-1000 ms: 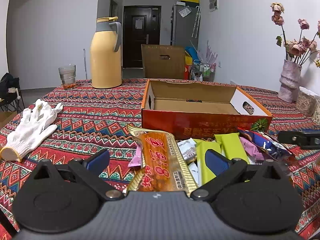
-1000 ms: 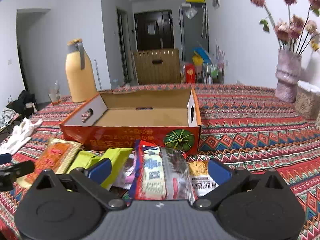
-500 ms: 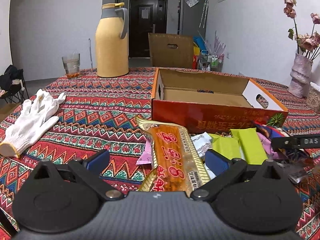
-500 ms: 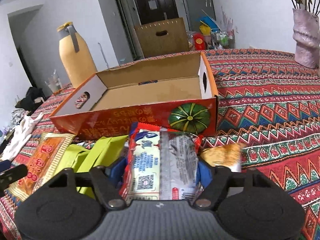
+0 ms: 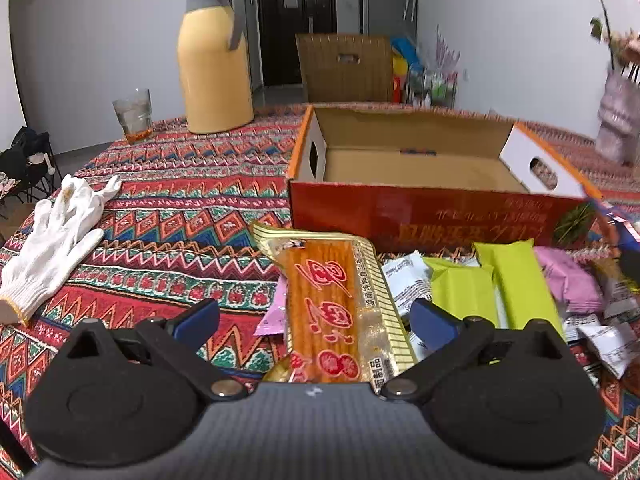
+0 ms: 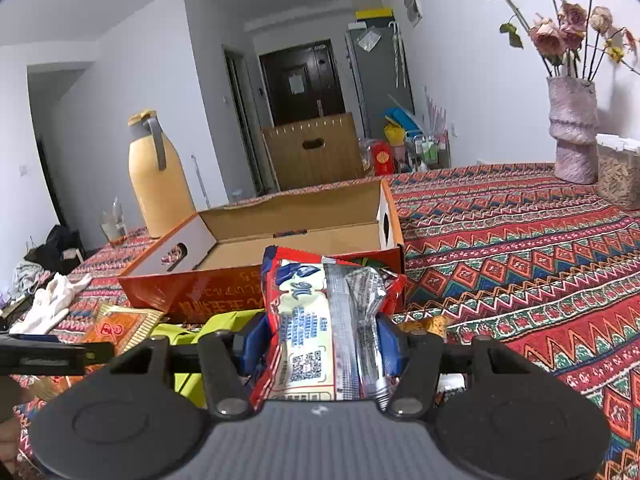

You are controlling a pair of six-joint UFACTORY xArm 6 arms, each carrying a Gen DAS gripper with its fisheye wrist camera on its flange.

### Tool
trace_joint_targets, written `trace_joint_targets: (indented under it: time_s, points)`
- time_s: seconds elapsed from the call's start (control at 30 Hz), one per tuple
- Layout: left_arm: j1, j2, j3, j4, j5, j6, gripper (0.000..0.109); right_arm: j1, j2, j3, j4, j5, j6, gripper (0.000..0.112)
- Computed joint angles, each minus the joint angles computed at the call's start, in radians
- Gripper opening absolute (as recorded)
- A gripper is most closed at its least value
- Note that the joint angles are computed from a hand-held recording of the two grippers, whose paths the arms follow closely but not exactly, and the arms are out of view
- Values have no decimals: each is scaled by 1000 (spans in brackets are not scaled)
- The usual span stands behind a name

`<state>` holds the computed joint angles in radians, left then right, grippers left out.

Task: Organize snacks
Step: 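Grasp the white-blue QR-code packet with right tool while left tool grasps orange snack packet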

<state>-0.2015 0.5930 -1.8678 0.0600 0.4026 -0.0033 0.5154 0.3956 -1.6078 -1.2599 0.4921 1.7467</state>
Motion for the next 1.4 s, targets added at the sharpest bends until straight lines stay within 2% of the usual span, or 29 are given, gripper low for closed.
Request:
trace_joint_targets:
  time_s: [0.23, 0.43, 0.57, 0.63, 0.73, 1.0, 1.4]
  points:
    - [-20, 109, -198, 130, 173, -138, 103, 2, -27, 37, -60, -7, 70, 56]
    - [-35, 151, -258, 178, 228, -184, 103, 0, -38, 65, -96, -24, 124, 56]
    - [-37, 136, -220, 200, 209, -206, 102, 1, -50, 85, -121, -28, 160, 56]
    - [-33, 129, -205, 166, 206, -180, 90, 1, -54, 92, -129, -29, 173, 56]
    - [-27, 103, -160, 112, 181, -143, 77, 3, -60, 101, -137, -30, 188, 56]
    - [-13, 24, -28, 49, 98, -83, 56, 17, -86, 129, -159, -15, 218, 56]
    - [12, -57, 70, -83, 21, 17, 42, 44, -110, 143, -162, 39, 215, 56]
